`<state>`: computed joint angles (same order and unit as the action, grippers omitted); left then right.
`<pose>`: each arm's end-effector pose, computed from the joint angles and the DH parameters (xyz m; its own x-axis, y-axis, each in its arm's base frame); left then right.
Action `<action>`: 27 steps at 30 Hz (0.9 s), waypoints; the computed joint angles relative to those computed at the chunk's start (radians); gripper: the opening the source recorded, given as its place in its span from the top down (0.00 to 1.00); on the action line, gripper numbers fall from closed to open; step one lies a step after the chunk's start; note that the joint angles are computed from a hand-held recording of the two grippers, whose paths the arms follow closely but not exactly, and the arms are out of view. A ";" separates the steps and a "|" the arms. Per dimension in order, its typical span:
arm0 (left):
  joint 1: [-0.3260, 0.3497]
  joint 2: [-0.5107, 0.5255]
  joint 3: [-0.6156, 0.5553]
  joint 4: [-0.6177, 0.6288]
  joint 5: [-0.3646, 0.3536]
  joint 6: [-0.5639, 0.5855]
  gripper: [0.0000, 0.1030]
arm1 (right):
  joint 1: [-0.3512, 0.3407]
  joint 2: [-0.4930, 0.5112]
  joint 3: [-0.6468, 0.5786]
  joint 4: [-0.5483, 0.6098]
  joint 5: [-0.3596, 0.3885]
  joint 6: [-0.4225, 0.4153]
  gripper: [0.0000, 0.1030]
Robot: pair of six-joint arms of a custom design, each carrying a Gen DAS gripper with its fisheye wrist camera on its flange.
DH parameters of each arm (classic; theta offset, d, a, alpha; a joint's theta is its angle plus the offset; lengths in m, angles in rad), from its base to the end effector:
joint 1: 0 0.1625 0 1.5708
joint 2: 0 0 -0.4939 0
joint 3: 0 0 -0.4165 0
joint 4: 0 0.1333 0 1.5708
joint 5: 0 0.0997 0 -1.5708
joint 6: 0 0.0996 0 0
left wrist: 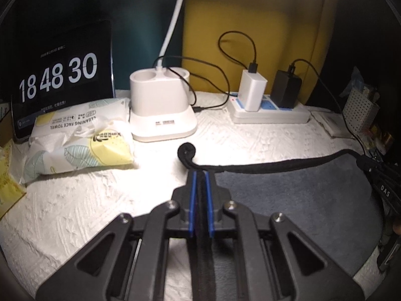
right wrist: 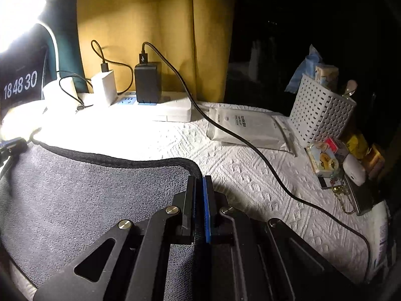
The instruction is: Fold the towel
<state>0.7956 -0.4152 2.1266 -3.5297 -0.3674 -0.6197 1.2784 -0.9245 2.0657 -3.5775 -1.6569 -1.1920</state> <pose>-0.1876 -0.5148 -0.0609 -0.7332 -0.3305 -0.5943 0.3104 0.6149 -0.7249 -0.0567 -0.6211 0.1897 -0.5194 -0.4474 0.7281 -0.7997 0.5546 -0.2298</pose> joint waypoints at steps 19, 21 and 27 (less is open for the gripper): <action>0.063 -0.042 -0.031 0.227 -0.077 -0.123 0.87 | 0.020 0.044 -0.041 0.011 -0.128 0.009 0.93; 0.066 -0.043 -0.036 0.241 -0.072 -0.134 0.82 | 0.020 0.047 -0.043 0.010 -0.131 0.011 0.87; 0.065 -0.058 -0.018 0.271 -0.061 -0.188 0.58 | 0.016 0.048 -0.057 0.036 -0.138 0.039 0.77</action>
<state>0.8609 -0.4727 2.1083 -3.2585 -0.4283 -0.8076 1.2941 -0.8762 2.0084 -3.5413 -1.7950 -1.1530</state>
